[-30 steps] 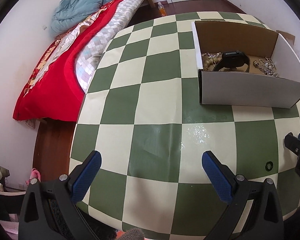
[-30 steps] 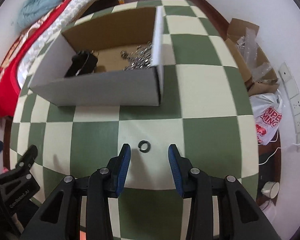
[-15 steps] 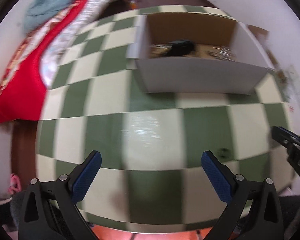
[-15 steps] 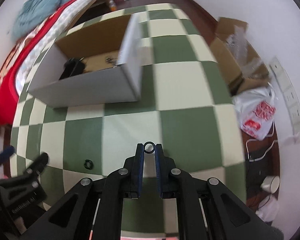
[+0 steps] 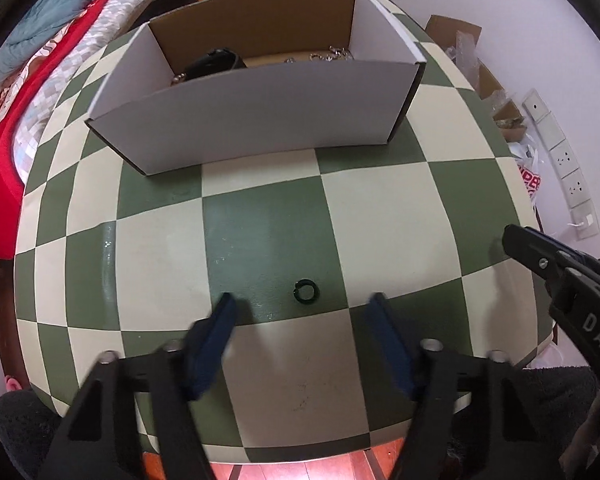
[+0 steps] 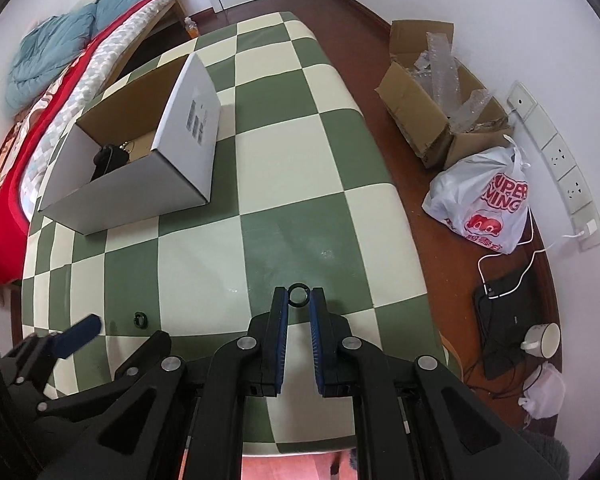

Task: Organize jewelry
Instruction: 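Grasp the small black ring with right tool, then carry the black ring into the white box and open right tool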

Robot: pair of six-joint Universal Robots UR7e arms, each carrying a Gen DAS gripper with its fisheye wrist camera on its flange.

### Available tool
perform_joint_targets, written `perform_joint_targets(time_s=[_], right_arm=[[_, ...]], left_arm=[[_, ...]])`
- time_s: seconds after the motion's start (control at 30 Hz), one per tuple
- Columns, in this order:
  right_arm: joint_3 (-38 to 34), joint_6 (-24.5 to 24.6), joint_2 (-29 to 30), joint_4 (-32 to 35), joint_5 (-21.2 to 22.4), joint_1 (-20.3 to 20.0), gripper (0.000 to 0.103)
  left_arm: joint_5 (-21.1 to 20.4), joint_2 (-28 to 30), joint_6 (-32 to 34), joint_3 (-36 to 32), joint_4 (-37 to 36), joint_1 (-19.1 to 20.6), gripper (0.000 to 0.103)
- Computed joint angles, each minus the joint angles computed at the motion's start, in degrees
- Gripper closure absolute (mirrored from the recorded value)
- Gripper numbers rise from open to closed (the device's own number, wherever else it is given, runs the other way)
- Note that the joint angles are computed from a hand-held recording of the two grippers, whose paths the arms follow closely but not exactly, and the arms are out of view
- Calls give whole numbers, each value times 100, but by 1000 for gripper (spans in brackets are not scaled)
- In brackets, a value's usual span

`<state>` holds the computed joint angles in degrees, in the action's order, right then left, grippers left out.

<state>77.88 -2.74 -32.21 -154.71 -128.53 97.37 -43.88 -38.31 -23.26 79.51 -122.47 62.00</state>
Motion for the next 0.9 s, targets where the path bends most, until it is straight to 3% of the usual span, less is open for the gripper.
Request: perform_joint_targets(time_s=[0.13, 0.2, 0.3, 0.7, 0.9], right_arm=[[-16, 14, 2, -12, -8, -3, 92], [-13, 13, 0, -19, -17, -6, 92], [-13, 38, -8, -7, -23, -18, 92], [-40, -44, -109, -86, 110, 105, 92], [-548, -48, -88, 141, 848, 309, 92]], left_arm=[[-45, -10, 94, 38, -194, 16, 63], [-37, -10, 156, 49, -272, 6, 84], [-60, -4, 178, 40, -322, 18, 93], [-128, -260, 253, 231, -519, -39, 93], [-393, -615, 456, -84, -586, -78, 93]])
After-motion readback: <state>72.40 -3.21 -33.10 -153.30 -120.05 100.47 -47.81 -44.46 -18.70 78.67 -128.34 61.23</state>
